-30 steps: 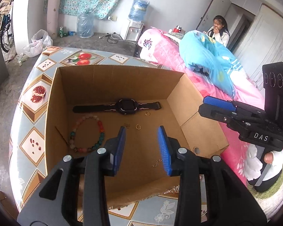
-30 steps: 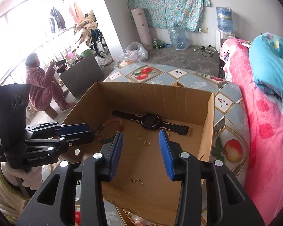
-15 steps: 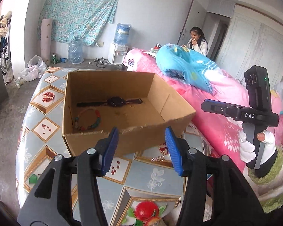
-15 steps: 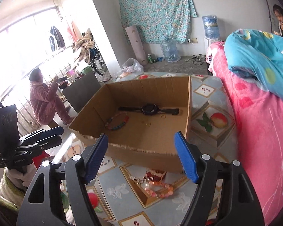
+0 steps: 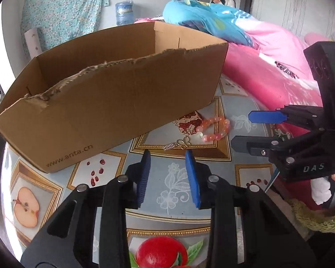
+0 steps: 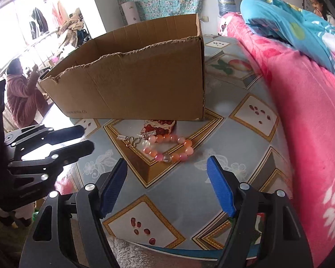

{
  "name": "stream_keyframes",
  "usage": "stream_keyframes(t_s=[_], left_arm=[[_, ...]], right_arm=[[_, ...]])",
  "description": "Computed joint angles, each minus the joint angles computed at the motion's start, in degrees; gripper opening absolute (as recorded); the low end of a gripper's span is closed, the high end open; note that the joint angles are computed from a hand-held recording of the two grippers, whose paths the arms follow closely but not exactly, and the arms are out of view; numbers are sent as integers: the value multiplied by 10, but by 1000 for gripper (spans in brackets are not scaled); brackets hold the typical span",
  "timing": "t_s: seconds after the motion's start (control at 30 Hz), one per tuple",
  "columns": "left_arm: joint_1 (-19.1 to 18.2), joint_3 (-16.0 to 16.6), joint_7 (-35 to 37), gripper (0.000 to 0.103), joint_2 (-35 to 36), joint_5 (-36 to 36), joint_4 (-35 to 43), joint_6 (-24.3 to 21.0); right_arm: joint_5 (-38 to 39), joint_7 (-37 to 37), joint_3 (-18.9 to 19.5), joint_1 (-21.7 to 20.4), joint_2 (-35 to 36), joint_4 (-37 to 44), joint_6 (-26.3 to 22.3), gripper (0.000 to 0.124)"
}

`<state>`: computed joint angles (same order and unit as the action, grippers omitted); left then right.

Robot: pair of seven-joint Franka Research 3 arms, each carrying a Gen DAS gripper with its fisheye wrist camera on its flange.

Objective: Organize jewelry

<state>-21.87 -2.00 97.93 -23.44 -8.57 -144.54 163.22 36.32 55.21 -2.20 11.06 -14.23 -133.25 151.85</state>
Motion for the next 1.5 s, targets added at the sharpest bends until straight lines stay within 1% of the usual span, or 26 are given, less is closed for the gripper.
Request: stream_keyframes(t_s=[0.1, 0.2, 0.23, 0.3, 0.33, 0.43, 0.57, 0.67, 0.8, 0.87, 0.97, 1.1, 1.27, 1.43, 1.47, 1.5], left_arm=[[-6, 7, 28, 24, 26, -1, 17, -2], [-3, 3, 58, 23, 45, 2, 31, -9], [-4, 3, 71, 23, 51, -1, 38, -18], [13, -13, 76, 23, 62, 16, 49, -34], [11, -12, 90, 23, 64, 9, 50, -31], [10, -12, 118, 23, 75, -13, 62, -40], [3, -5, 165, 21, 88, -73, 75, -46], [11, -12, 185, 16, 90, -88, 77, -46], [20, -21, 187, 4, 91, -102, 78, -47], [20, -21, 190, 4, 89, -112, 76, -46], [23, -28, 183, 4, 85, -109, 67, -35], [23, -27, 163, 4, 68, -106, 48, -28], [38, -30, 93, 4, 34, -71, 12, -18], [59, -31, 3, 4, -7, -22, -26, -14], [59, -28, -11, 4, -14, -16, -33, -13], [60, -26, -26, 4, -20, -10, -40, -10]], right_arm=[[18, -19, -6, 6, 1, 4, -5, 71], [38, -38, -10, 8, 5, 9, -9, 70], [45, -44, -12, 8, 8, 12, -10, 70], [53, -51, -12, 6, 12, 18, -14, 70], [53, -50, -10, 5, 11, 17, -15, 70], [58, -55, -10, 1, 16, 23, -20, 70], [65, -58, -9, -1, 16, 26, -24, 70], [67, -59, -8, -3, 14, 25, -26, 70], [71, -61, -7, -2, 15, 28, -29, 70], [71, -63, -6, -2, 13, 28, -29, 70], [72, -66, -5, 0, 8, 27, -28, 70], [77, -73, -6, 4, 2, 27, -27, 70], [81, -79, -4, 12, -8, 22, -35, 70], [108, -105, -4, 30, -14, 19, -47, 70], [110, -108, -2, 33, -14, 20, -49, 69], [109, -109, 1, 35, -10, 22, -51, 64]])
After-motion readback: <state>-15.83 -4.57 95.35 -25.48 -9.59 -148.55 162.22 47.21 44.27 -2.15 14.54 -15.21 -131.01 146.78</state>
